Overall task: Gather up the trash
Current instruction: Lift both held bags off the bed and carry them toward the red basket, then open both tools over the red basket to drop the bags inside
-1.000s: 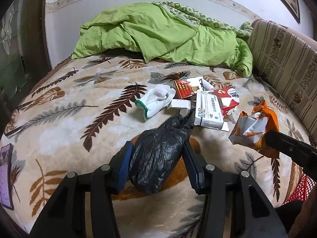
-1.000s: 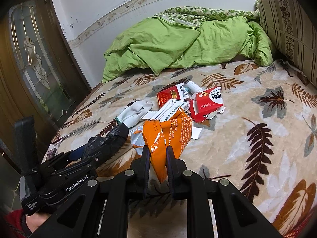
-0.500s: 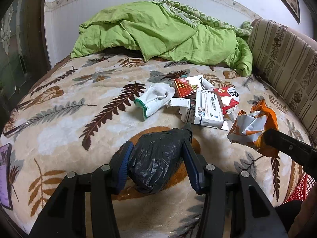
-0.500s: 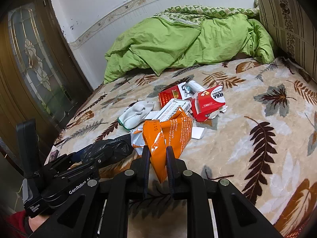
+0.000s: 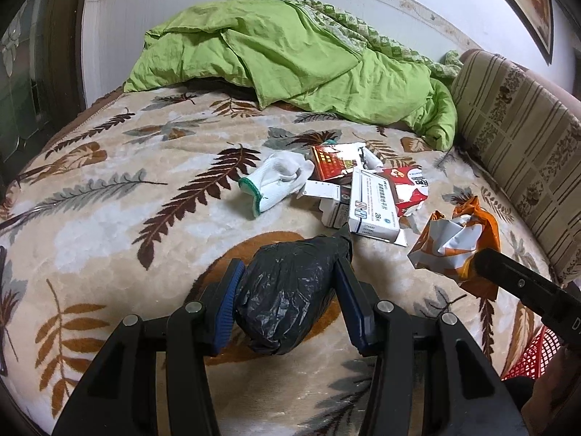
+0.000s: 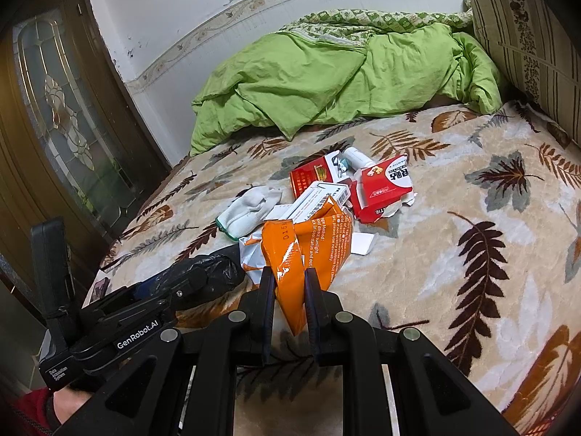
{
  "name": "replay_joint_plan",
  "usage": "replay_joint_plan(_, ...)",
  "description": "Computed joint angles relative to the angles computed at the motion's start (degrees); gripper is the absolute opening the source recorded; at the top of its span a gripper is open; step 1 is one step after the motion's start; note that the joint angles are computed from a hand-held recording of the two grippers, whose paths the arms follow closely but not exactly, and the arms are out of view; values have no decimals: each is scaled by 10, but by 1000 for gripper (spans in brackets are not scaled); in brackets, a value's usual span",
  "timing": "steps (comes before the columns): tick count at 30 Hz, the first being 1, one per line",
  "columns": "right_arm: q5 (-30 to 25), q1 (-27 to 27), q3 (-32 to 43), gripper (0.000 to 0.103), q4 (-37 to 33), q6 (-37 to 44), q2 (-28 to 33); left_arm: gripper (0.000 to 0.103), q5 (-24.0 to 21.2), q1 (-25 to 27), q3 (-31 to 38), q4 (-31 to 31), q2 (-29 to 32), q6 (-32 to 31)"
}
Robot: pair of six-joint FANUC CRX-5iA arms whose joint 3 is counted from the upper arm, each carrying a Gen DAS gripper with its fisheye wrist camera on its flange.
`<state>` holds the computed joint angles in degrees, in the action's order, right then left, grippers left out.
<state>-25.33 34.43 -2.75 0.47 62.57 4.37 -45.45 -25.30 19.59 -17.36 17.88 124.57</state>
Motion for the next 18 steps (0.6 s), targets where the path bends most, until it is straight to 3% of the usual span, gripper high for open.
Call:
replay_joint_plan(5,2,-6,-3,16,-12,-7,-4,49,7,-8,1,-6,-2,-9)
replay_joint_plan(11,-14,-28,-10,16,-87,5,-36,49,30,-23,-4,8,-12,-57)
replay_joint_plan(15,-11,-33,-59,16,-61,-40,-90,49,49,-37,1,45,-11,-111)
replay_joint_plan(18,-12,-35,-106,16,-1,-96,-143,49,69,-45,5,113,-3,-187)
